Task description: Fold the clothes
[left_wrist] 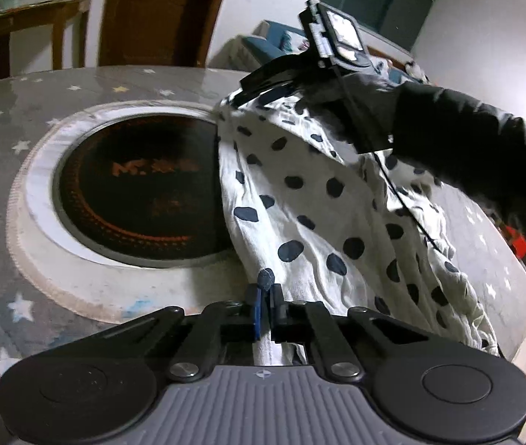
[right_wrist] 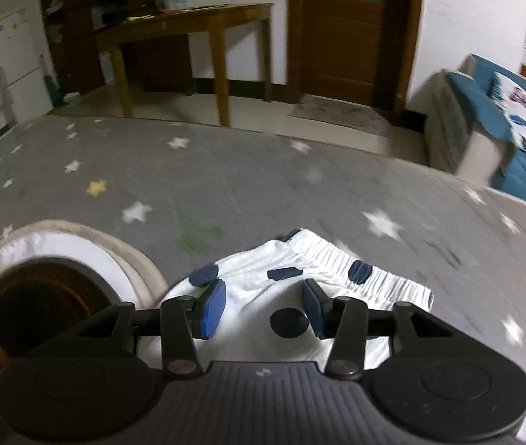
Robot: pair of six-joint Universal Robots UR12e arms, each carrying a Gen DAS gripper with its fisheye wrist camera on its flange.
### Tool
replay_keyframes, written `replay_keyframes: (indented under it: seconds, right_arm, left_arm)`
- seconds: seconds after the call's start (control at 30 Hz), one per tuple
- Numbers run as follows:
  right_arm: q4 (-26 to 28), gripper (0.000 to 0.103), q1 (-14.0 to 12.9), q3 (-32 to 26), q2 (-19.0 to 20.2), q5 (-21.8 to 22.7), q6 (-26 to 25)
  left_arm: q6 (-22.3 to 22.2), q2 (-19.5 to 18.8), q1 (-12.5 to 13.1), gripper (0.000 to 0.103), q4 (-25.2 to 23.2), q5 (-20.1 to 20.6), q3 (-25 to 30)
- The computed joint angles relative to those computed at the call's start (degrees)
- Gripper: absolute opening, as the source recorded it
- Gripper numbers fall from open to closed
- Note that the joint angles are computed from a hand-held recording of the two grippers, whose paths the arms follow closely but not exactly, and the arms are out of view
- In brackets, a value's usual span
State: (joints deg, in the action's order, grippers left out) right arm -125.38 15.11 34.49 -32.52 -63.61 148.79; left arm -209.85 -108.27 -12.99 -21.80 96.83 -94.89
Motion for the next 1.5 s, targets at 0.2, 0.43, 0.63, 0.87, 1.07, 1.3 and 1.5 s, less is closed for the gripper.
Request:
replay_keyframes:
  seconds: [0.2, 0.43, 0.63, 0.87, 1.07, 1.3, 1.5]
  right_arm:
    - [3.6, 0.051, 2.4, -6.0, 2.9, 0.1, -1.5]
    - [-1.2, 0.051, 0.3, 0.6, -2.3, 1.5, -3.1]
    - [-5.8, 0.051, -3.6, 8.6, -7.4, -2.9, -1.8]
    - [-9.8, 0.051, -9.2, 16.5, -11.0, -8.0, 4.5]
    - [-11.5, 0.051, -12.7, 20.5, -12.1, -9.4, 10.2]
    - [-12.1, 0.051, -14.4, 23.0, -12.5, -6.6, 11.4]
    - [-14.9, 0.020, -13.4, 23.4, -12.3, -7.6, 8.7]
  left_arm:
    - [-2.8, 1.4, -0.1, 0.005, -1.9, 3.4, -1.0]
    - [-2.6, 1.8, -1.1, 0.015, -3.1, 6.7, -0.3]
    - [0.2, 1.0, -2.1, 0.015, 0.1, 8.5, 1.1]
    - [9.3, -3.0, -3.0, 0.048, 1.9, -3.6, 5.9]
    - [15.9, -7.1, -4.7, 0.048, -2.4, -10.2, 11.5]
    - [20.4, -10.3, -6.1, 0.049, -7.6, -11.7, 15.9]
    - [22.8, -11.5, -6.8, 0.032, -9.2, -9.6, 17.3]
